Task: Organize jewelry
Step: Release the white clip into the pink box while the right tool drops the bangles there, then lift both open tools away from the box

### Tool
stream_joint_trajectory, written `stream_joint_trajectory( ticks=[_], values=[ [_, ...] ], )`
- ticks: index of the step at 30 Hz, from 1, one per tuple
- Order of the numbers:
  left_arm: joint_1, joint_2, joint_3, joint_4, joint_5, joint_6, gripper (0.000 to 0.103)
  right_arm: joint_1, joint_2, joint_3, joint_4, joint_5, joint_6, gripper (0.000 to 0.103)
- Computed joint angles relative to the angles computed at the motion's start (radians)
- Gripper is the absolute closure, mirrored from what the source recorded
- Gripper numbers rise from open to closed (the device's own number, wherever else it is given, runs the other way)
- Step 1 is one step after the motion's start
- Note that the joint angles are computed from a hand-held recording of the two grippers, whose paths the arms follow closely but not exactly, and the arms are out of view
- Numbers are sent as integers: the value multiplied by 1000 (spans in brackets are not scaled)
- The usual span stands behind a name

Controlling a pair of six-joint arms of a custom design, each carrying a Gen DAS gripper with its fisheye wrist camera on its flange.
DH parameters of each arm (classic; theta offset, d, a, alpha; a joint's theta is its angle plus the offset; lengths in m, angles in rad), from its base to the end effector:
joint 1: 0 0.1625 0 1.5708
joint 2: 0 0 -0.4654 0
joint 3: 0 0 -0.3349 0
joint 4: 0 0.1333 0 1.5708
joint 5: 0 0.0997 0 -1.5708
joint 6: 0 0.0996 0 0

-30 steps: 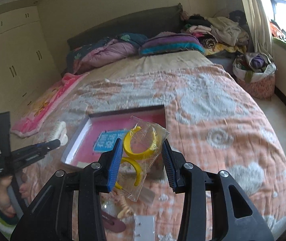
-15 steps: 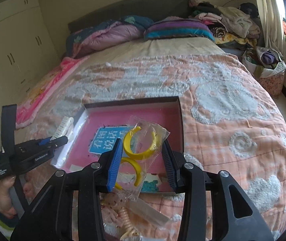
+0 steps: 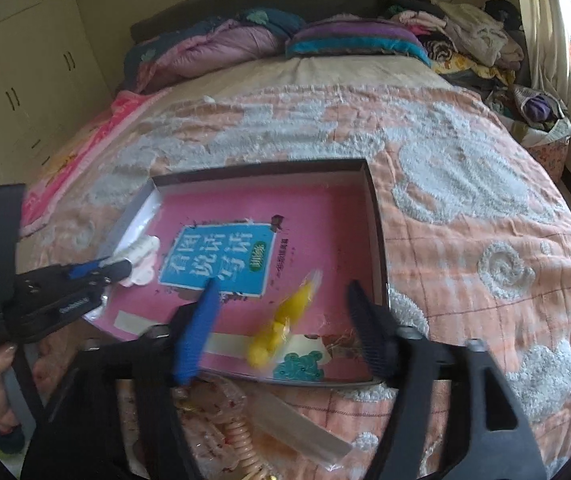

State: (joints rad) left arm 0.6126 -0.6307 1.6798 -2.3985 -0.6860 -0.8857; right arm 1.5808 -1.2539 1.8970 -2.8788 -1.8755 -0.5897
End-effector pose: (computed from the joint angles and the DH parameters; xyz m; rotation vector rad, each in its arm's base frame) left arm -0.3913 -0.5322 0.0632 0.2081 2.3356 -0.7266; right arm 0.1089 -0.5490 0.3906 0.6292 -2.4964 0.7378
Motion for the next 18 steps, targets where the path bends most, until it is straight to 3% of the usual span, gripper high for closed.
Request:
stream_joint_trajectory(
  ticks=[3, 5, 9, 13, 18],
  values=[
    [-3, -1, 4, -5, 1, -6, 78, 7, -39, 17, -2, 35, -7, 25],
    [-10, -7, 13, -9, 3, -16, 66, 11, -62, 26, -12, 50, -8, 19],
    [-40, -27, 33, 1, 26, -44, 51, 10, -125, 44, -8, 104, 8, 11],
    [-80, -61, 58, 11, 53, -72, 34, 16, -178, 75, -41, 120, -6, 8],
    [-126, -108, 76, 71, 84, -134, 22, 31, -227, 98, -70, 106, -28, 8]
  ],
)
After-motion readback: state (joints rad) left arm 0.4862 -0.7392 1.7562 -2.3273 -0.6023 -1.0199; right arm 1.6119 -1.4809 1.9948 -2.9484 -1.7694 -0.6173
